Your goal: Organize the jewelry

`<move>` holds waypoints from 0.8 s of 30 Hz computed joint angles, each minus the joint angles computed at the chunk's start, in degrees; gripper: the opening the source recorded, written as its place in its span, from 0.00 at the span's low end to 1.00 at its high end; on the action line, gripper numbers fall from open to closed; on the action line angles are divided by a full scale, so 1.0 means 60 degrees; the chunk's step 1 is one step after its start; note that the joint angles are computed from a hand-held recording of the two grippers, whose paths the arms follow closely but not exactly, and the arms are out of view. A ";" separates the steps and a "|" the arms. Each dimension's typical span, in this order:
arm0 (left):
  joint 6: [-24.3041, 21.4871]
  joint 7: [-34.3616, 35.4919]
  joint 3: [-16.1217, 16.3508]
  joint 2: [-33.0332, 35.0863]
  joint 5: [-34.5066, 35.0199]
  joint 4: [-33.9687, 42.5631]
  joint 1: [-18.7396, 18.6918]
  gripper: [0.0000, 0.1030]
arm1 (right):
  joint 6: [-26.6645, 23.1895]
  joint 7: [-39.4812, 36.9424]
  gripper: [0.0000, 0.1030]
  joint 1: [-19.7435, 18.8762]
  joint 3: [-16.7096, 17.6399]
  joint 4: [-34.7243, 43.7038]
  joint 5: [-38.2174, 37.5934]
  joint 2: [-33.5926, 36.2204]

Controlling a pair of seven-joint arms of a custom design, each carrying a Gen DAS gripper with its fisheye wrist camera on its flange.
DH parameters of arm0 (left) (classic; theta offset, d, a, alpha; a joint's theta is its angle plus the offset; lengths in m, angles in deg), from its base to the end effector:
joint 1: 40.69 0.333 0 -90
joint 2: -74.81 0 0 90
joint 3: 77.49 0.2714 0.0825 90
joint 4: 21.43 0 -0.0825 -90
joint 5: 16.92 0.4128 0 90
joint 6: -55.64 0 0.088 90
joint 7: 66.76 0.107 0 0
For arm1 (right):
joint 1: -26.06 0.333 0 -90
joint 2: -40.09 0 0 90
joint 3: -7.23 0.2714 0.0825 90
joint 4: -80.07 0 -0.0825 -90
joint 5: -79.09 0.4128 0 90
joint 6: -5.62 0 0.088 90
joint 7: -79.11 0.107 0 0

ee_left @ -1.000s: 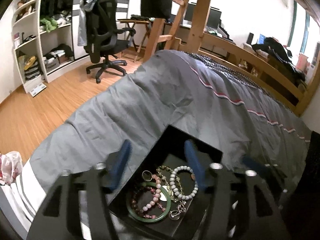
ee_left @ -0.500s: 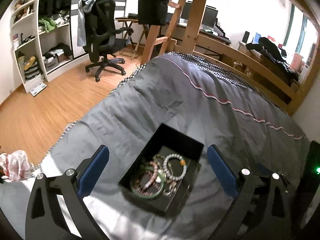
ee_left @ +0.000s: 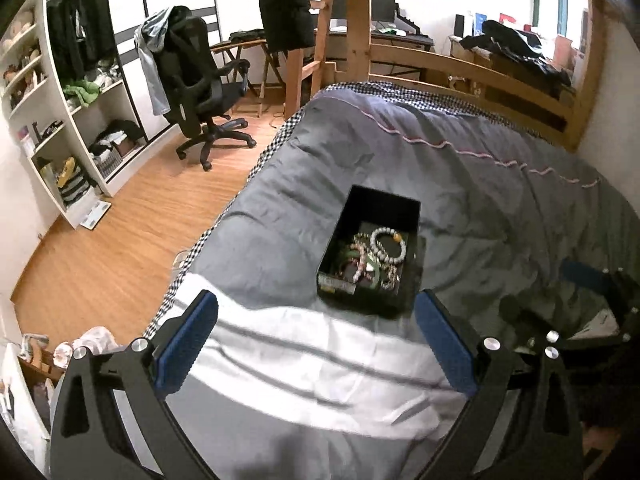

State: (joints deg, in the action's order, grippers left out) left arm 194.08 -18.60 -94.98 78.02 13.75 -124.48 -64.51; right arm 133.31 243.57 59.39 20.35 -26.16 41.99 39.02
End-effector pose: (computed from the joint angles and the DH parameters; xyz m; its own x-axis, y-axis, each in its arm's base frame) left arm 0.4909 -0.4233 0.5216 -0.2618 -0.9632 -0.0604 -0.7259 0.2377 -0.6454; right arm 0.4411 0.4381 0.5183 -0.1499 -0.9841 -0.0953 -0.7528 0.1761 -0.6342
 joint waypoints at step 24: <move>0.0955 0.0445 0.0128 -0.0130 -0.0482 -0.0941 0.0343 0.94 | 0.0160 0.0212 0.96 0.0105 -0.0049 0.0206 -0.0067 0.0321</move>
State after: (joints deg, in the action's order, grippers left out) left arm 199.81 -15.93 -94.21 77.24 10.86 -130.13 -62.45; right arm 134.27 244.84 60.02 20.06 -24.92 41.58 40.94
